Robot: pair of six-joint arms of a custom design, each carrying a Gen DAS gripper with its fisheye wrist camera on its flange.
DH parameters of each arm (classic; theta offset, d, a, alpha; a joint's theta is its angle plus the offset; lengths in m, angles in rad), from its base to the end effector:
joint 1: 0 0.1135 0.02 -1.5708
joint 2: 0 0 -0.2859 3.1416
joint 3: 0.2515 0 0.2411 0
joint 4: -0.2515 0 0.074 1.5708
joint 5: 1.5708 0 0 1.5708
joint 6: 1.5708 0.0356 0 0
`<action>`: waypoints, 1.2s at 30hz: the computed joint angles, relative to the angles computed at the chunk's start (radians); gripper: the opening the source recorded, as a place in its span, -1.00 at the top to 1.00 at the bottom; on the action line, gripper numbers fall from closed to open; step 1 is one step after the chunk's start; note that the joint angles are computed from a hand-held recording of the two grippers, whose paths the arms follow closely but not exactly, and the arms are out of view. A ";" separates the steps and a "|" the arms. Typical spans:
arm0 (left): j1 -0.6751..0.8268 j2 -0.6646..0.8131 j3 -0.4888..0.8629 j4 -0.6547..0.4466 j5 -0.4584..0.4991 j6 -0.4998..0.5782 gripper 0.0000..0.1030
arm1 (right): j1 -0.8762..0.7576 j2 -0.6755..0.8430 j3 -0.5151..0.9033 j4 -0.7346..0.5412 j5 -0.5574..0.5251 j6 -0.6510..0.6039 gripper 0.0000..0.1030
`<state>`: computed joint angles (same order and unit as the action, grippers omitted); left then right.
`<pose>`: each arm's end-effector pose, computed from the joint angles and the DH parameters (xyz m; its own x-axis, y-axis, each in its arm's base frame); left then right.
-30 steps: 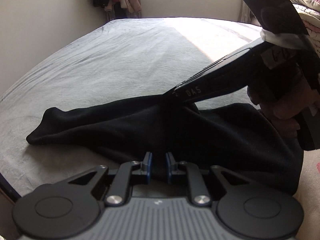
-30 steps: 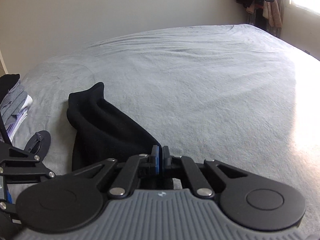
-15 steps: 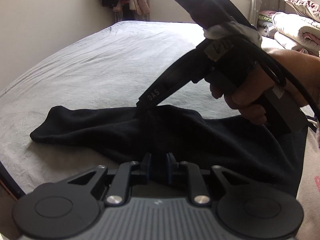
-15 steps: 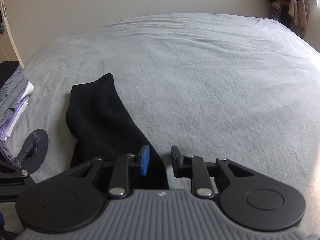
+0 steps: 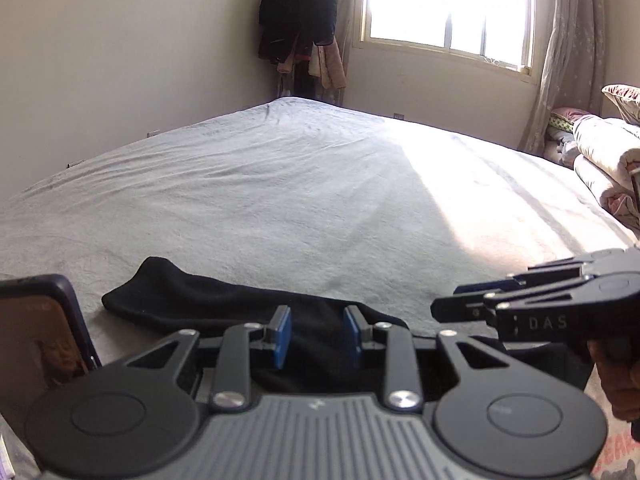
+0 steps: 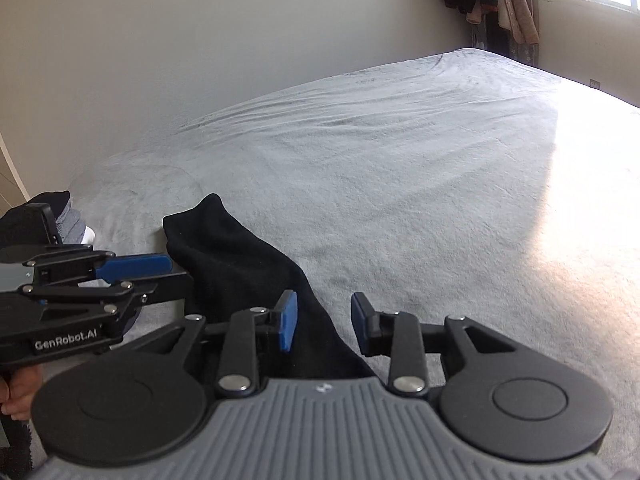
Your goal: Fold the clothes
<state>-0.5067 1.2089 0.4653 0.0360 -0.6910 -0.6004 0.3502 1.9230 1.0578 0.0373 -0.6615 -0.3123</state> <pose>0.1932 -0.0813 0.2010 -0.4410 -0.2532 -0.8611 -0.3619 0.9281 -0.0875 0.3539 0.1526 0.1678 -0.4553 -0.4244 -0.7827 -0.8416 0.4920 0.2227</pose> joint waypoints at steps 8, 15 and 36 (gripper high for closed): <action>-0.058 -0.272 0.012 -0.238 -0.188 -0.270 0.25 | 0.113 -0.054 -0.179 0.136 -0.067 -0.021 0.30; -0.042 -0.430 -0.021 -0.277 -0.154 -0.295 0.03 | 0.252 0.038 -0.163 0.256 0.098 -0.040 0.29; -0.049 -0.544 -0.086 -0.166 -0.139 -0.231 -0.13 | 0.346 0.135 -0.009 0.265 0.134 -0.034 0.15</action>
<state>-0.5561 0.6652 0.3794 -0.1297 -0.8298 -0.8318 0.6961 2.0580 1.0483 0.3019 -0.5273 -0.3462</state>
